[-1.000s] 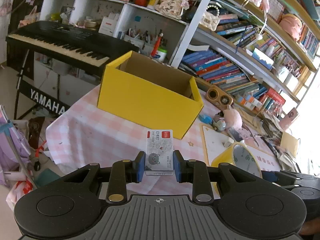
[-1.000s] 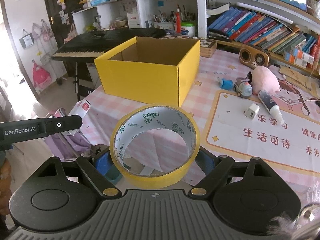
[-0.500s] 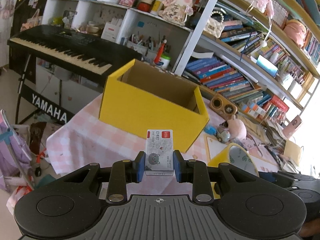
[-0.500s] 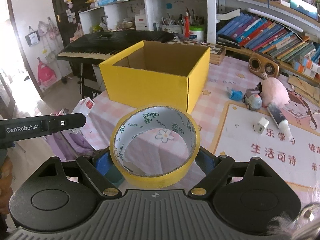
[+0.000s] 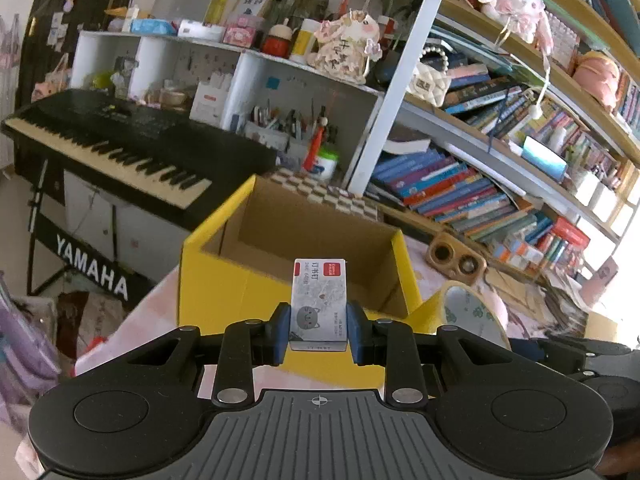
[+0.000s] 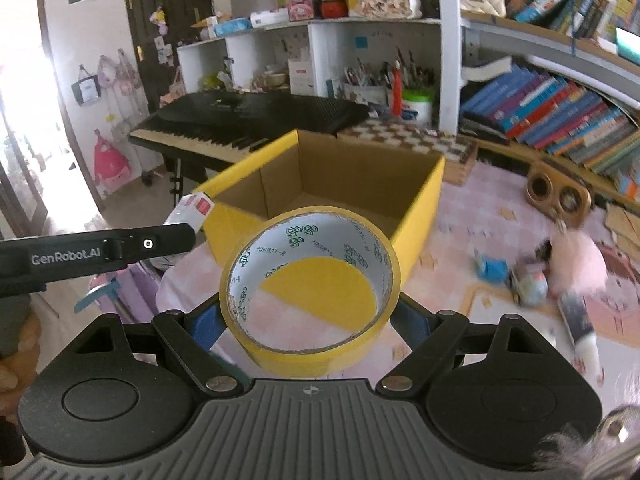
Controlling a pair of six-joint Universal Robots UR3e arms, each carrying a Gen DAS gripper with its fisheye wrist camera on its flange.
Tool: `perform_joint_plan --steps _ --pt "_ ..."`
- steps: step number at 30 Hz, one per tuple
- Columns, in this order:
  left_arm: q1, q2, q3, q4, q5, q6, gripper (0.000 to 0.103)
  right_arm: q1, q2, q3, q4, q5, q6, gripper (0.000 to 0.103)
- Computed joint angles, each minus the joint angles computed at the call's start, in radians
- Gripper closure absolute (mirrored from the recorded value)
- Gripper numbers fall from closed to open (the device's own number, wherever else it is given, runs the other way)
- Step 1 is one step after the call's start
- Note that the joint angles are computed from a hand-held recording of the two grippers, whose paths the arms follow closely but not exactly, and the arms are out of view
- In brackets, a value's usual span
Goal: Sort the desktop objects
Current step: 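Lower white box and tape roll into the yellow box, open both grippers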
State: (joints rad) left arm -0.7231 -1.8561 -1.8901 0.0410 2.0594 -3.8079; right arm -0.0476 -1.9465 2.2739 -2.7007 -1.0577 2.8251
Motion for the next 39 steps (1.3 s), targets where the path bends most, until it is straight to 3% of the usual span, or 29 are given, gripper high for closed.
perform_joint_plan --steps 9,14,21,23,26,33,39 --pt "0.116 -0.130 0.220 -0.089 -0.063 0.068 0.075 0.037 0.380 -0.328 -0.070 0.033 -0.069 0.018" --pt "0.163 -0.241 0.408 -0.244 -0.083 0.131 0.075 0.093 0.611 -0.568 -0.044 -0.008 -0.162 0.018" --pt "0.223 -0.390 0.648 -0.474 -0.137 0.180 0.075 0.162 0.913 -0.994 0.242 -0.094 -0.353 0.017" --pt "0.224 -0.441 0.730 -0.563 -0.114 0.184 0.075 0.185 0.991 -1.120 0.340 -0.121 -0.406 0.017" --pt "0.259 -0.452 0.741 -0.595 -0.163 0.145 0.075 0.189 1.109 -1.360 0.555 -0.116 -0.419 0.018" --pt "0.270 -0.507 0.847 -0.731 -0.198 0.175 0.075 0.212 1.281 -1.684 0.806 -0.176 -0.492 0.017" --pt "0.286 -0.524 0.874 -0.759 -0.227 0.190 0.075 0.264 1.331 -1.782 0.873 -0.280 -0.568 0.017"
